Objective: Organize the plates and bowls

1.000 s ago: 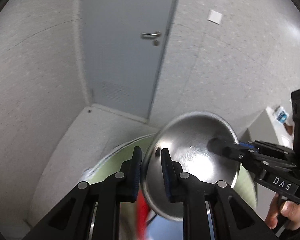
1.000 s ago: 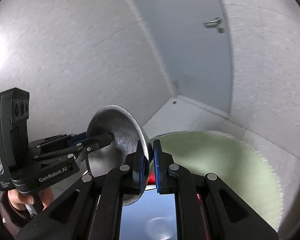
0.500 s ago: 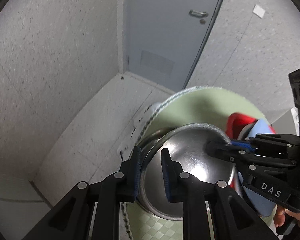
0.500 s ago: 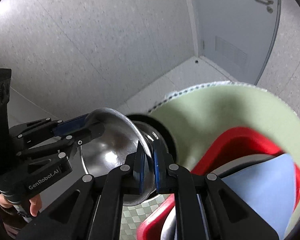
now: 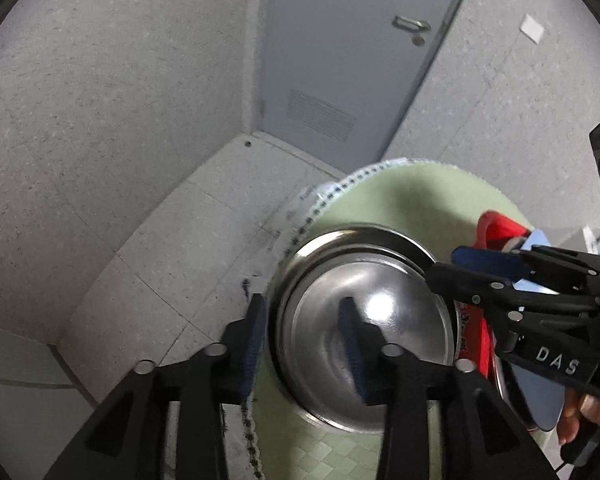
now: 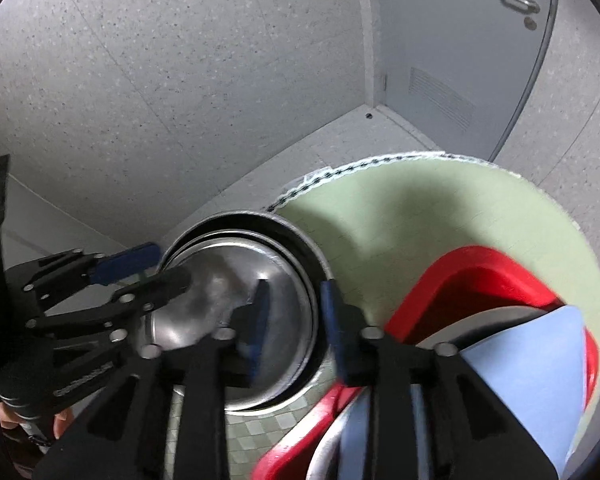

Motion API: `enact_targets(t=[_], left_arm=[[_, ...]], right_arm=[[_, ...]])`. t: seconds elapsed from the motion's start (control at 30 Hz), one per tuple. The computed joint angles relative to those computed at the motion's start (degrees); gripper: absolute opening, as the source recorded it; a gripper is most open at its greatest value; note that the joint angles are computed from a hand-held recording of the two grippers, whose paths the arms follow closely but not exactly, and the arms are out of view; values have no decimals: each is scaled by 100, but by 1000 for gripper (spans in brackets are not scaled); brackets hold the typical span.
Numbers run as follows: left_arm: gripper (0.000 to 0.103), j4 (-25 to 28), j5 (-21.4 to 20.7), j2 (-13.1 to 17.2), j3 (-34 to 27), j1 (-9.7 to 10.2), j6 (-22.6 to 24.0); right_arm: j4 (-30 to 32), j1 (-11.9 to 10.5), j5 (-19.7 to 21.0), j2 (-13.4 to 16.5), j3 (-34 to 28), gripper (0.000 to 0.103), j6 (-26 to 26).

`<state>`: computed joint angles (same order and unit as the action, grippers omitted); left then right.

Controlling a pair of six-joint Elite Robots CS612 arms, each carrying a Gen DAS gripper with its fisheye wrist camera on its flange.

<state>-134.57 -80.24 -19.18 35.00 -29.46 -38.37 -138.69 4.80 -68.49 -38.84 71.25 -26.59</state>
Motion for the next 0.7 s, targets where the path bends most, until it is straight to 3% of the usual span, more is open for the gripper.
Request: enact_targets(t=[0.03,0.1,0.2,0.33,0.4,0.5,0.6,0.7], left_arm=[[62,-213,92,-104,222,-10,-109],[76,-414,365,-201,440,-41,-317],[77,-438,477,-249,599,-45,-571],[77,-99,286,-68,395,-42,-854],[73,-24,51,54,261,-32,-928],[52,-70,-195,206,113,-22,-1004],[32,-528,-487,284,123,12,-1027],[31,-423,-259,327,17,-24,-1018]], right_arm=[[-69,6,-14,-15,14,50,-3],[-212,34,-164,2,-13,61,-21],[-50,110,-524,102,-206,64,-203],[243,220,-858,263,-456,64,-523],[430,280,-1015,340,-584,64,-778],[743,350,-1272,483,-813,58,-1050],[1176,339,-1143,578,-1005,46,-1197],[1260,324,-1052,588,-1056,42,-1219]])
